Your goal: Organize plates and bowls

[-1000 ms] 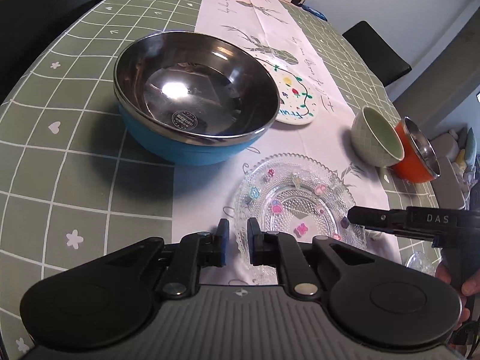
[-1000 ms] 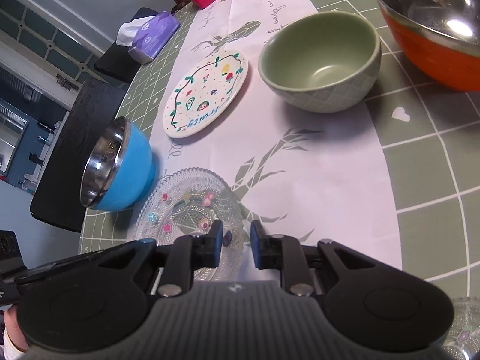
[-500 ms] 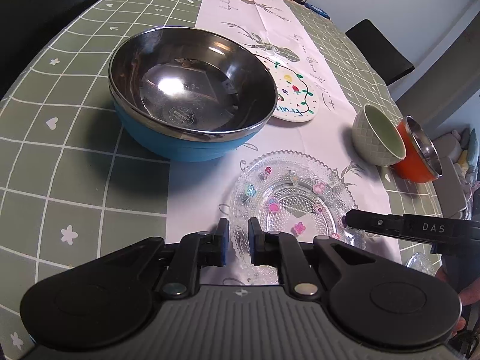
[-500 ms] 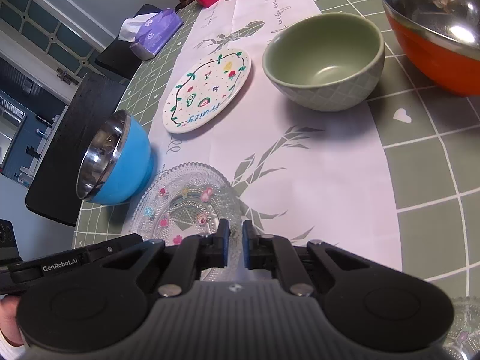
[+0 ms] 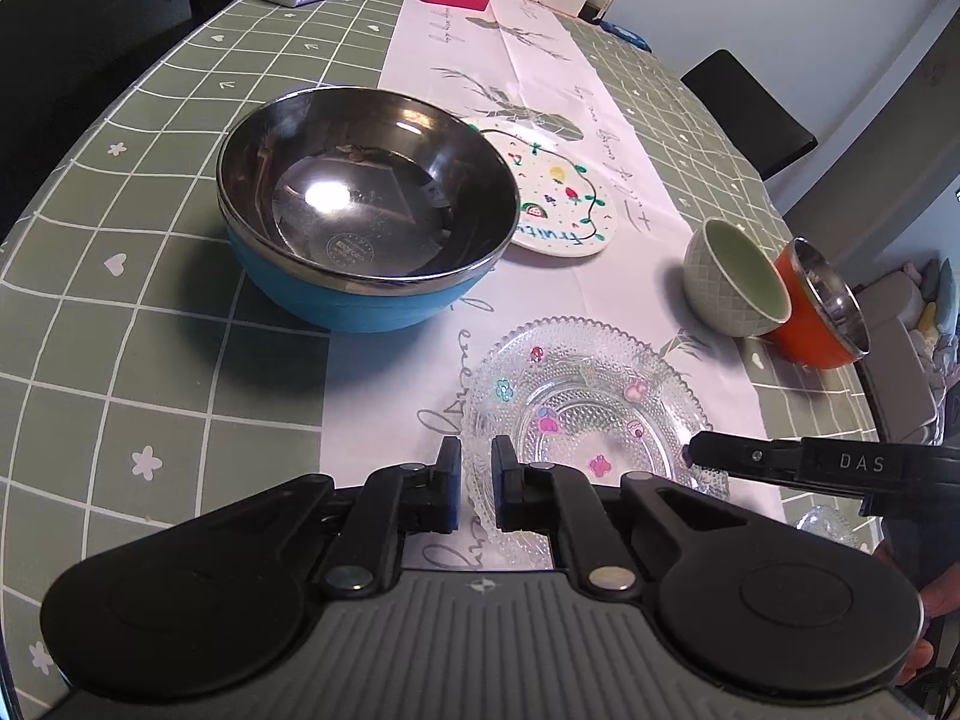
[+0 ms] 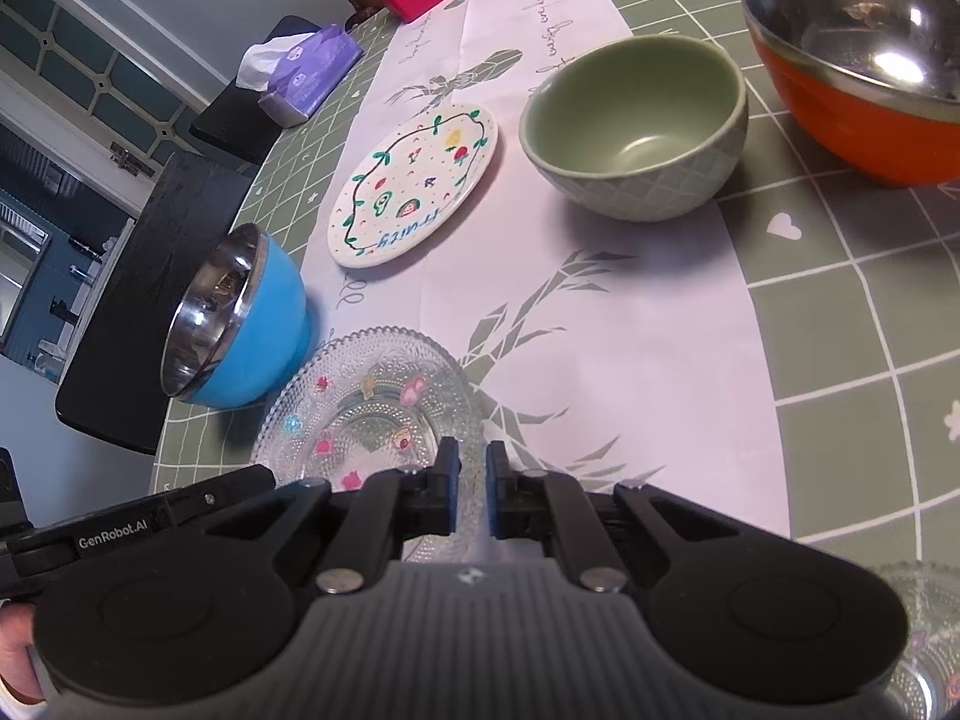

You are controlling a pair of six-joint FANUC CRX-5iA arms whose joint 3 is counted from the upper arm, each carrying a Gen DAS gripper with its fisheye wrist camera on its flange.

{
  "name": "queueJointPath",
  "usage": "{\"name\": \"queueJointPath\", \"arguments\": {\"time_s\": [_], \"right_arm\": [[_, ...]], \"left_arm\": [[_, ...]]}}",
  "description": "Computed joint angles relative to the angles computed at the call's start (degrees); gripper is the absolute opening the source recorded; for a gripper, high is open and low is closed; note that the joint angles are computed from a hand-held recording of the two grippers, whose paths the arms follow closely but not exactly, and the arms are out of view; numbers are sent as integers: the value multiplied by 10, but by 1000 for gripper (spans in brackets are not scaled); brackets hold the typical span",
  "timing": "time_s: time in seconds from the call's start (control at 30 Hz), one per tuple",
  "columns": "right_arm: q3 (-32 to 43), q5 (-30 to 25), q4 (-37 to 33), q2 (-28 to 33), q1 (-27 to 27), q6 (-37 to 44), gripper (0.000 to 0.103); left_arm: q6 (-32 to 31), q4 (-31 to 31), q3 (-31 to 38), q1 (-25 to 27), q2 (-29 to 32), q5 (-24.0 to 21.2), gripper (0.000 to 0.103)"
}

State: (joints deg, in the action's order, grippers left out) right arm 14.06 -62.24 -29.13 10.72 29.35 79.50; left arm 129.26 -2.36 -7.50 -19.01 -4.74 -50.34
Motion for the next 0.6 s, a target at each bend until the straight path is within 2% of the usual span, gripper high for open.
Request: {"name": "queueJointPath", "arguments": {"time_s": [0.33, 0.6], "right_arm": [[-36, -5, 15, -57, -17, -16, 6], [-81, -16, 35, -117, -54, -9, 6]], "left_arm": [[46, -19, 20, -48, 2, 2, 10], [90, -33, 58, -107, 32, 8, 10]]}}
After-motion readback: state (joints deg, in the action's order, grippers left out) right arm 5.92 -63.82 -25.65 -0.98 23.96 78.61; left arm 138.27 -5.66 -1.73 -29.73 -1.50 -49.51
